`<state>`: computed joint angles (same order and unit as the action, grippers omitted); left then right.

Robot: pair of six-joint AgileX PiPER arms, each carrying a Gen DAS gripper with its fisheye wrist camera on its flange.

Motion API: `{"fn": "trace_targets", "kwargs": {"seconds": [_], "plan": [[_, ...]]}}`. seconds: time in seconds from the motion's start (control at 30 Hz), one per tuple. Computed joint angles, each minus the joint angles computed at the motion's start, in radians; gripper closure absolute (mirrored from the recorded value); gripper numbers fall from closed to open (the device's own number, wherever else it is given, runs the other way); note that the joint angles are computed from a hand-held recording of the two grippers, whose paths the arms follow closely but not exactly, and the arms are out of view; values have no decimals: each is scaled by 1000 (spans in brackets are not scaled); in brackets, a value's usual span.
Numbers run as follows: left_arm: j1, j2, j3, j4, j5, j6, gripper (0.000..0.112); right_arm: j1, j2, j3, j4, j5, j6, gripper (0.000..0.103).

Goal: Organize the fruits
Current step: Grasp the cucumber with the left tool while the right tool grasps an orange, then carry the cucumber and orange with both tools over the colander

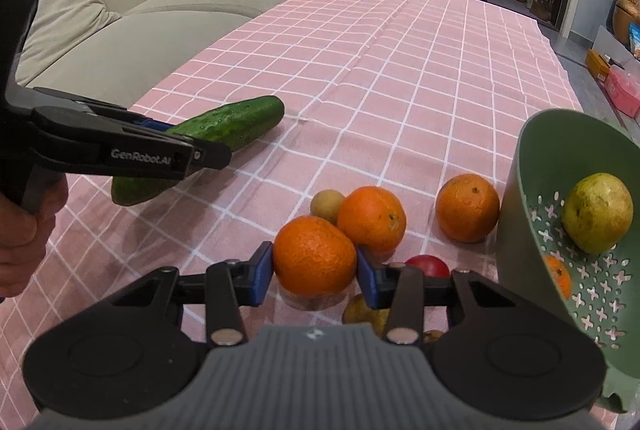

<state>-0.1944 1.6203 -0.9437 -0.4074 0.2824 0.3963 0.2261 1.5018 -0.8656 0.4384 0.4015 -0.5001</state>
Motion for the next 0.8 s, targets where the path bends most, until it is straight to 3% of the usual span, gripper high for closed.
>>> {"fn": "trace_targets", "kwargs": {"seconds": [0.6, 0.8], "plan": [[-31, -131, 5, 148, 49, -169, 70, -40, -92, -35, 26, 78, -16, 62], [-130, -165, 4, 292, 71, -314, 70, -138, -148, -70, 68, 145, -54, 62]]}}
